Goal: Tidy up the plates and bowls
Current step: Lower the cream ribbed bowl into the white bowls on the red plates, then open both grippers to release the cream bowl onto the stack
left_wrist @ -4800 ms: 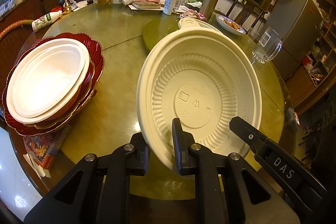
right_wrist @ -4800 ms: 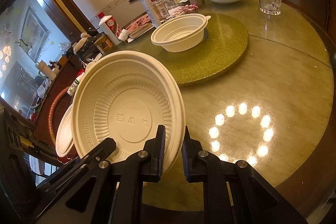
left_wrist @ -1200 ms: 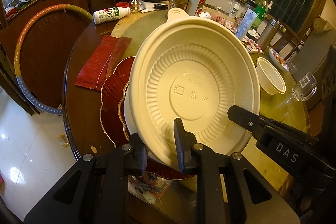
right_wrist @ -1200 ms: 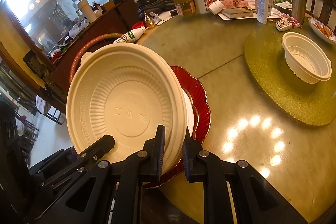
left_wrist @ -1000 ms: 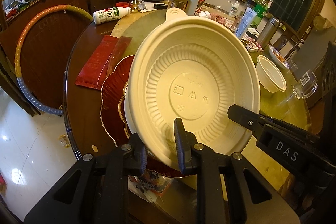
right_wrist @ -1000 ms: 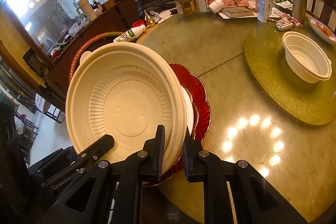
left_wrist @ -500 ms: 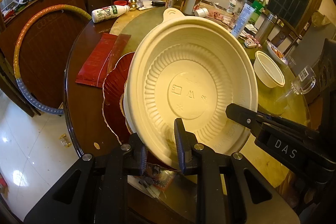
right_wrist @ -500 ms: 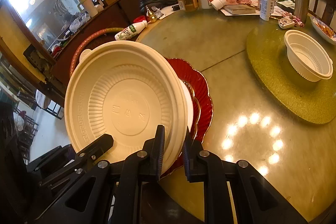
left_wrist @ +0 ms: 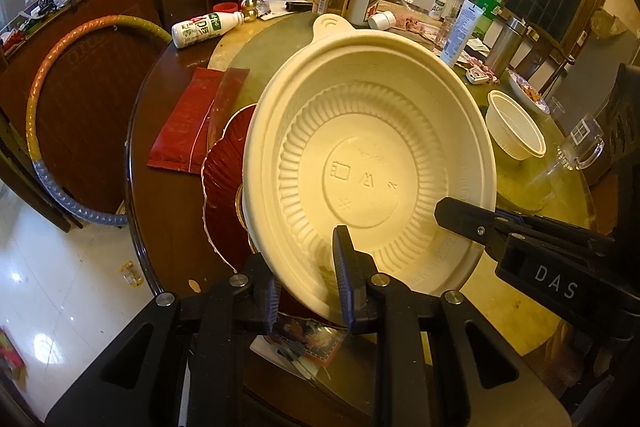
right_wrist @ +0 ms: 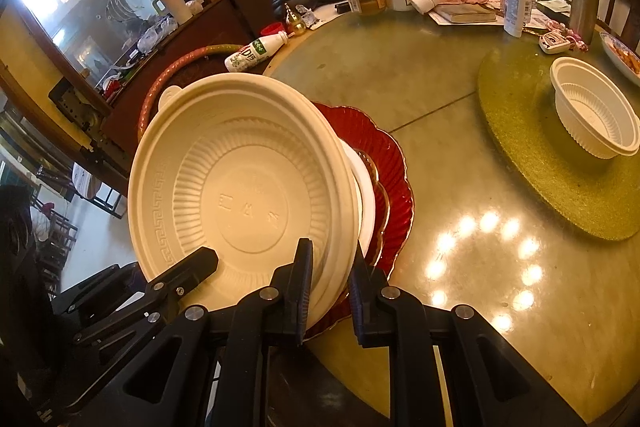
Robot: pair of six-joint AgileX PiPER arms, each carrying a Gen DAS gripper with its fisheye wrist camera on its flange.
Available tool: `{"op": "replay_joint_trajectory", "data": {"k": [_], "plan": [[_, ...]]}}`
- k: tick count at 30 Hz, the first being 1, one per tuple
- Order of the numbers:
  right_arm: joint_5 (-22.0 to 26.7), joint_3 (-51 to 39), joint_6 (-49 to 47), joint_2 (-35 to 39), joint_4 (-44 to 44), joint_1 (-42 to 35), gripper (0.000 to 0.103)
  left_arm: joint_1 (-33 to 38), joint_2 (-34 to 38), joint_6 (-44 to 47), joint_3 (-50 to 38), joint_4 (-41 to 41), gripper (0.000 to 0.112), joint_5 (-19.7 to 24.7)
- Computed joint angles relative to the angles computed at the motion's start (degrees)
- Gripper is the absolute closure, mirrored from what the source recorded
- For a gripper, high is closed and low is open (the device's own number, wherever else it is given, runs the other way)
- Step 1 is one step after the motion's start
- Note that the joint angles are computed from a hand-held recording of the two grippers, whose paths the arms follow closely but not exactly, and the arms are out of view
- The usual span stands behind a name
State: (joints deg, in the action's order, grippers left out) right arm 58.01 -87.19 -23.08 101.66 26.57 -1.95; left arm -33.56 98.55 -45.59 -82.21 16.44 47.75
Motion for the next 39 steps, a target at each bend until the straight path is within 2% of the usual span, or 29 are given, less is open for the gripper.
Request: {"op": "replay_joint_trajectory", "data": {"k": [10,13,20,27,29,30,33,34,37,39], "plan": [[0.24,-0.13,-0.22,-0.04,0.43,0.06,0.086,0.29,0.32,-0.21,-0.98,0.14,0.09,1.44],[0.29,-0.22,-0.01,0.11,0.35,0.06,0.082,0.33,0.39,-0.36,-1.15,0.47,0.088,1.74],[0.0,-0.11,0.81,-0.3,0.65,-0.08,0.081,0.1,-0.73,-4.48,0.04,4.67,0.06,1.54],[0.22,-0.1,1.33,-0.58,0.69,-0.25,0.078,-0.26,-2.06,-6.57,1.4,7.11,0.05,1.69],[0.07,0.43,1.01,-1.11,1.49,-0.62,0.071,-0.69,-2.63,-7.93,1.72,8.8,0.047,2.17],[0.21,0.63,0.59,-1.42,2.46,-1.16,0.068,-0.94,-2.84,-8.77,1.74,9.78,0.042,2.64],[0.16,1.69,-0.68,-2.76,5.24,-2.64,0.049,-2.42,-3.9,-13.87,2.32,15.23,0.033,3.94],[0.16,1.98,-0.99,-3.19,6.2,-3.3,0.041,-3.28,-4.2,-15.92,2.26,17.68,0.032,4.85],[1.6,2.65,-2.89,-3.96,10.32,-5.81,0.024,-4.77,-4.79,-19.35,2.03,21.87,0.03,6.24],[3.21,2.84,-4.18,-3.99,12.13,-7.41,0.019,-5.42,-5.64,-22.16,2.46,23.76,0.03,5.78]]}}
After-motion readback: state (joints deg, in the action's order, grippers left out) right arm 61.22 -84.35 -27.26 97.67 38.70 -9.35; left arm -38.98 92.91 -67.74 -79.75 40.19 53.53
